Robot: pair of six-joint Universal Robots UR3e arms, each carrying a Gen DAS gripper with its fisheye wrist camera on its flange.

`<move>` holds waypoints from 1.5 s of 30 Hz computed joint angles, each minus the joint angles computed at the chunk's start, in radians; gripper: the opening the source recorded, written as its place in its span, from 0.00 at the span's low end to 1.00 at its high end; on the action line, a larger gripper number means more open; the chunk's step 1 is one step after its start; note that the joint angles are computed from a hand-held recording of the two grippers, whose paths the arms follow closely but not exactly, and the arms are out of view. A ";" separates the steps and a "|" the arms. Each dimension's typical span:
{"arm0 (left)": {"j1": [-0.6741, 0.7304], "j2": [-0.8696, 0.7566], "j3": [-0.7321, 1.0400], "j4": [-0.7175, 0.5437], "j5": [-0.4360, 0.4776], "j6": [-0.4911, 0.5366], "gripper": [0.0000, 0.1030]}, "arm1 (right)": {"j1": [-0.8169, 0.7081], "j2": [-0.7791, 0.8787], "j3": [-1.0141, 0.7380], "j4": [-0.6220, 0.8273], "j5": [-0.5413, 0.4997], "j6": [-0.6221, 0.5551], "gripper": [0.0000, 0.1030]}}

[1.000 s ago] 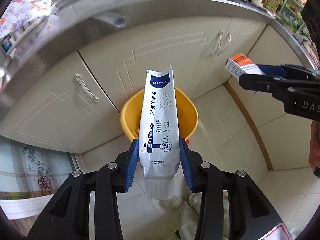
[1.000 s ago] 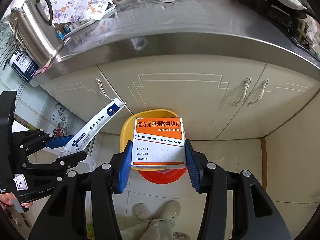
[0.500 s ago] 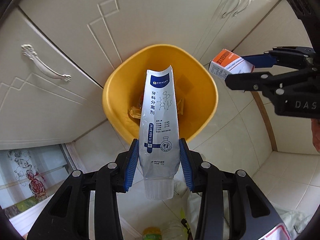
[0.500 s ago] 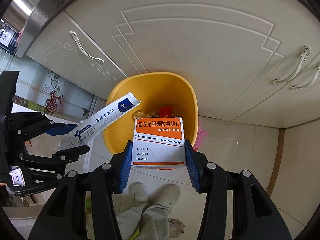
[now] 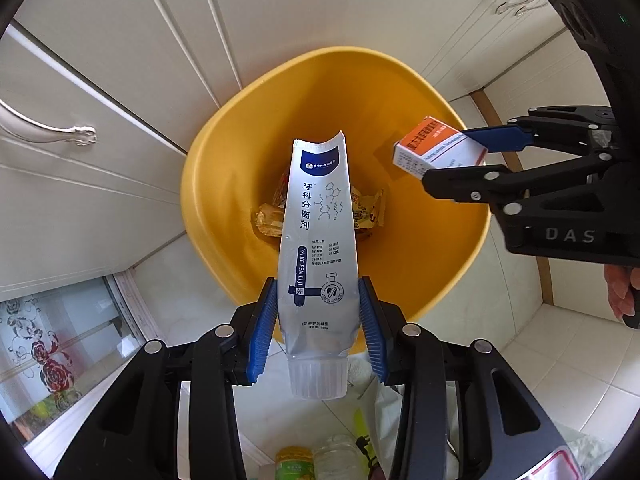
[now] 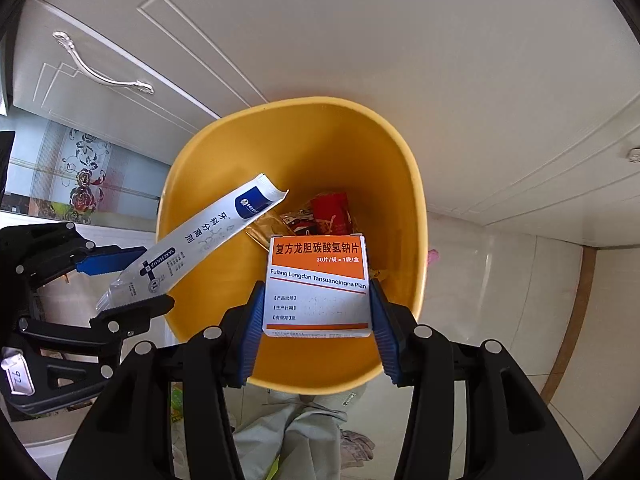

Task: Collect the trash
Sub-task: 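Open both tools to drop the tube and box into the yellow bin, then raise both open tools back up over the counter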

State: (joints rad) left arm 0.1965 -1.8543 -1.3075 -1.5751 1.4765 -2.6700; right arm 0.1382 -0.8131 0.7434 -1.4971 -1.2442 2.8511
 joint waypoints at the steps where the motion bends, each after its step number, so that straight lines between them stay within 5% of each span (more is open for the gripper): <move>1: 0.003 -0.002 -0.003 0.001 -0.002 0.001 0.39 | 0.005 0.014 -0.018 0.005 0.001 0.005 0.50; 10: 0.018 -0.032 0.005 -0.013 -0.017 -0.006 0.40 | 0.007 0.049 -0.045 -0.002 0.019 0.036 0.54; 13: 0.024 -0.022 -0.001 -0.003 -0.027 -0.008 0.58 | -0.012 0.027 -0.020 -0.014 0.037 0.043 0.68; 37: 0.027 0.059 0.061 -0.093 -0.031 -0.035 0.58 | -0.059 -0.147 0.057 0.011 0.098 0.050 0.68; 45: 0.004 0.180 0.111 -0.137 0.029 -0.135 0.59 | -0.043 -0.295 0.038 0.032 -0.007 0.077 0.68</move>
